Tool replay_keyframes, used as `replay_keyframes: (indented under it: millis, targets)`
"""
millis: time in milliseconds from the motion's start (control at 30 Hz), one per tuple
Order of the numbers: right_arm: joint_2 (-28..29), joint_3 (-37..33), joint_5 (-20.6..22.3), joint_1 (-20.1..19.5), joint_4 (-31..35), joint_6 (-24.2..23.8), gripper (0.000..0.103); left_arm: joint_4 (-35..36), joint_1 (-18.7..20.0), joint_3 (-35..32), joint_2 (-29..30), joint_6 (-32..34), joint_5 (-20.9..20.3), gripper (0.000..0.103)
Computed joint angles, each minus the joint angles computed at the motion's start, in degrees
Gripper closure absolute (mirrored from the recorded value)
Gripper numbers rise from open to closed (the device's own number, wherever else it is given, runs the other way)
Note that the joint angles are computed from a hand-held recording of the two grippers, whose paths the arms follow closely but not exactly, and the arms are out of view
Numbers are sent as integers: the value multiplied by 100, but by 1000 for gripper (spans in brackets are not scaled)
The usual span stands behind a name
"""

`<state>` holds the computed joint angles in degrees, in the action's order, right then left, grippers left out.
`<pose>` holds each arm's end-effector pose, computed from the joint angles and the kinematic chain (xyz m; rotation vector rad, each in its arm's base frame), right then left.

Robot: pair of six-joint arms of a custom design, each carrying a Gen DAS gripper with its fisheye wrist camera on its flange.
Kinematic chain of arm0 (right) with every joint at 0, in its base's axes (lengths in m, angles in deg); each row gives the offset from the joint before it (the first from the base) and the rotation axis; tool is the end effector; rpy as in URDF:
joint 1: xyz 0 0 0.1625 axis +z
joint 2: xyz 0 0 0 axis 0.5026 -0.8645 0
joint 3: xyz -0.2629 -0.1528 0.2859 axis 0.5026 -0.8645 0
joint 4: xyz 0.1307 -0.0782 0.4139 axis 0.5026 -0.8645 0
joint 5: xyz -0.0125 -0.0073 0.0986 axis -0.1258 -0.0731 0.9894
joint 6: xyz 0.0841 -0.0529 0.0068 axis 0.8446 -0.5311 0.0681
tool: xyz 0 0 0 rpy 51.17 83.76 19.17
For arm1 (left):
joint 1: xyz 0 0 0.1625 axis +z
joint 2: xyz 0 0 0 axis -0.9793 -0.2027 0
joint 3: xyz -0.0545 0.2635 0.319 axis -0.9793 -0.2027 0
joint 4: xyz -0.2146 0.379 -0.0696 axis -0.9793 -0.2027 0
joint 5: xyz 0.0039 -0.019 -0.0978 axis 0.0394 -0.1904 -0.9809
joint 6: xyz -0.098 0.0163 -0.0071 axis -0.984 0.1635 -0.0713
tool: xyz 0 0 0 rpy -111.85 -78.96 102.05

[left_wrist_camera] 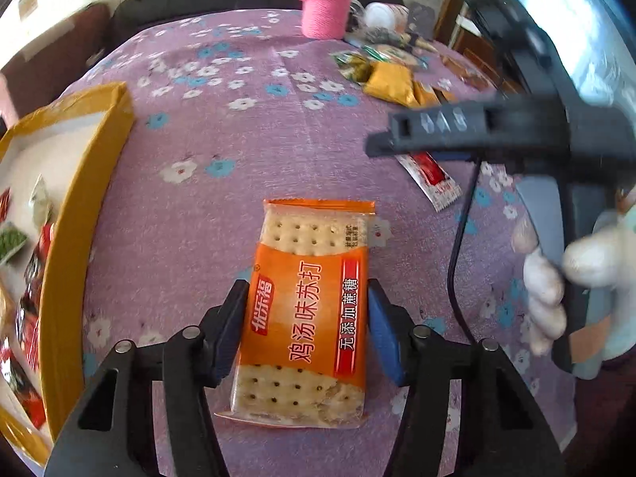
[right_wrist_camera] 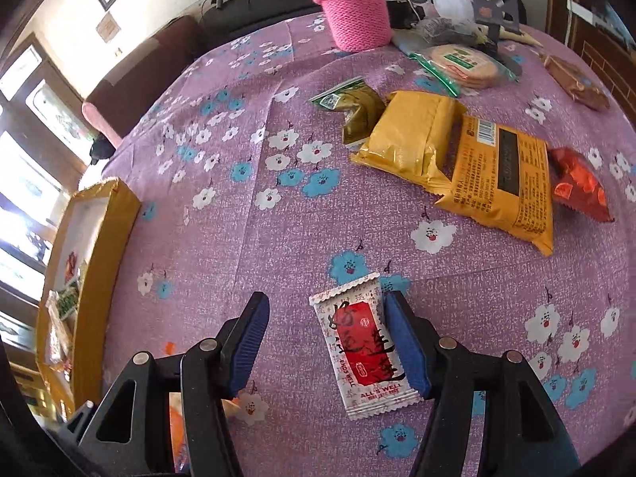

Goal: Organize snacks
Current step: 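Grasp the orange cracker pack with the left tool while the right tool grasps the white-red pack, then carry the orange cracker pack and white-red pack into the tray and open both tools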

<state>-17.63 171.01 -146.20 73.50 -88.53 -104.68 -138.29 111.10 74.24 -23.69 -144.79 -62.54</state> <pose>0.2196 -0.5386 0.1349 0.6032 -2.5489 0.3656 -0.2315 -0.3971 0.1115 0.1742 2.3748 -0.7419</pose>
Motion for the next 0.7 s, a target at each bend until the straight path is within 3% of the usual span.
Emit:
replay_keyframes:
  millis: [100,133,167,200,300,367,533,700]
  targets:
    - [-59,242,-114,20,-358,-342,45,-2,-132,217,-272,-351,100,49]
    - [-60,328,-226,38,-552,-480,53,-10,-183,281,-355,-431,136,49]
    - [14,395,-448,90,-859,-652,69,0,-245,338,-427,-499,191,49]
    - [46,463,-578,115,-1101,-799,72,32,-303,381,-497,-570,224,49]
    - [-100,614,-437,60,-1184,-774,74,131,-483,506,-740,-750,317,49]
    - [-315,691,-128,-12,-970,-592,75,151,-578,600,-946,-831,388,49]
    - [-723,947,396,107,-900,-654,76,547,-893,853,-1600,-1293,689,49]
    - [-954,1118,763,395,-805,-650,76,1623,-1326,1028,-2392,-2192,1035,49]
